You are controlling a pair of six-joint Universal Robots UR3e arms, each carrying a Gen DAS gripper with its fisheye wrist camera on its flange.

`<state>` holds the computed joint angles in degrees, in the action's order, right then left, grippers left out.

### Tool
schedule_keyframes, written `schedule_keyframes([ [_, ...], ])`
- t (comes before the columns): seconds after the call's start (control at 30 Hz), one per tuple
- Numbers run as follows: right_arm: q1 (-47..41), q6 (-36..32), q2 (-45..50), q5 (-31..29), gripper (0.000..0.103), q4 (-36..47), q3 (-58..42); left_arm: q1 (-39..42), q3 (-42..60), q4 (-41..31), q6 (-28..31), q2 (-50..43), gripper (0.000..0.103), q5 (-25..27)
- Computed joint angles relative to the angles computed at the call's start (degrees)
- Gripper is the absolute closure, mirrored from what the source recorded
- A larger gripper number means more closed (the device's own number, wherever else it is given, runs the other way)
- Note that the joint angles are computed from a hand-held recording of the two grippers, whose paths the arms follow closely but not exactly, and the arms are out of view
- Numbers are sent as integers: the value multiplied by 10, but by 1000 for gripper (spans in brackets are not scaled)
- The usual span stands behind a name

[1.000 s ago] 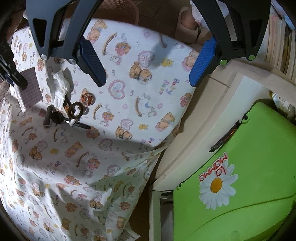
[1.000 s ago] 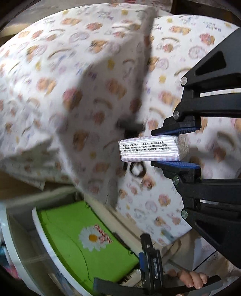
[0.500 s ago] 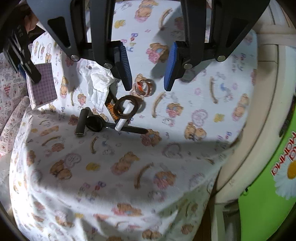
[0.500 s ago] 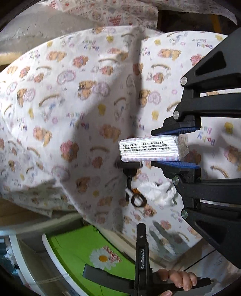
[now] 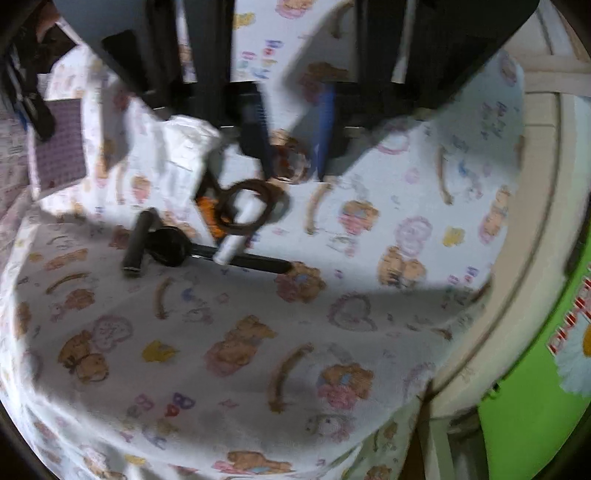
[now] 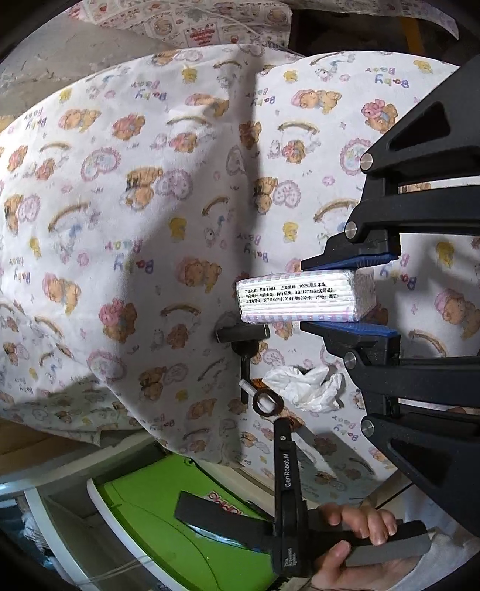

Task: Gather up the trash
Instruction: 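Grasp the small round trinket with the left gripper while the right holds the pack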

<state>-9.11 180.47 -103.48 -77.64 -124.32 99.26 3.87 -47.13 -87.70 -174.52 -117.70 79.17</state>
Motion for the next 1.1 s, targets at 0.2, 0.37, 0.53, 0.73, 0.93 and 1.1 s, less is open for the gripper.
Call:
schedule_keyframes([
  [0.2,-20,-2,-14,10,77,8,2,-7,-51,39,5,51,98,3],
  [0.37,-25,-5,-22,12,77,13,5,-1,-96,53,11,101,98,9],
  [0.53,-22,-10,-30,10,77,14,9,8,-147,65,24,152,98,1],
  [0.73,-34,-9,-52,20,77,26,19,21,-196,76,35,193,98,-15],
  [0.93,-30,-10,-73,18,77,32,29,22,-253,97,40,240,98,-9],
  [1.1,-29,-6,-93,26,76,38,38,23,-295,100,54,280,97,-11],
])
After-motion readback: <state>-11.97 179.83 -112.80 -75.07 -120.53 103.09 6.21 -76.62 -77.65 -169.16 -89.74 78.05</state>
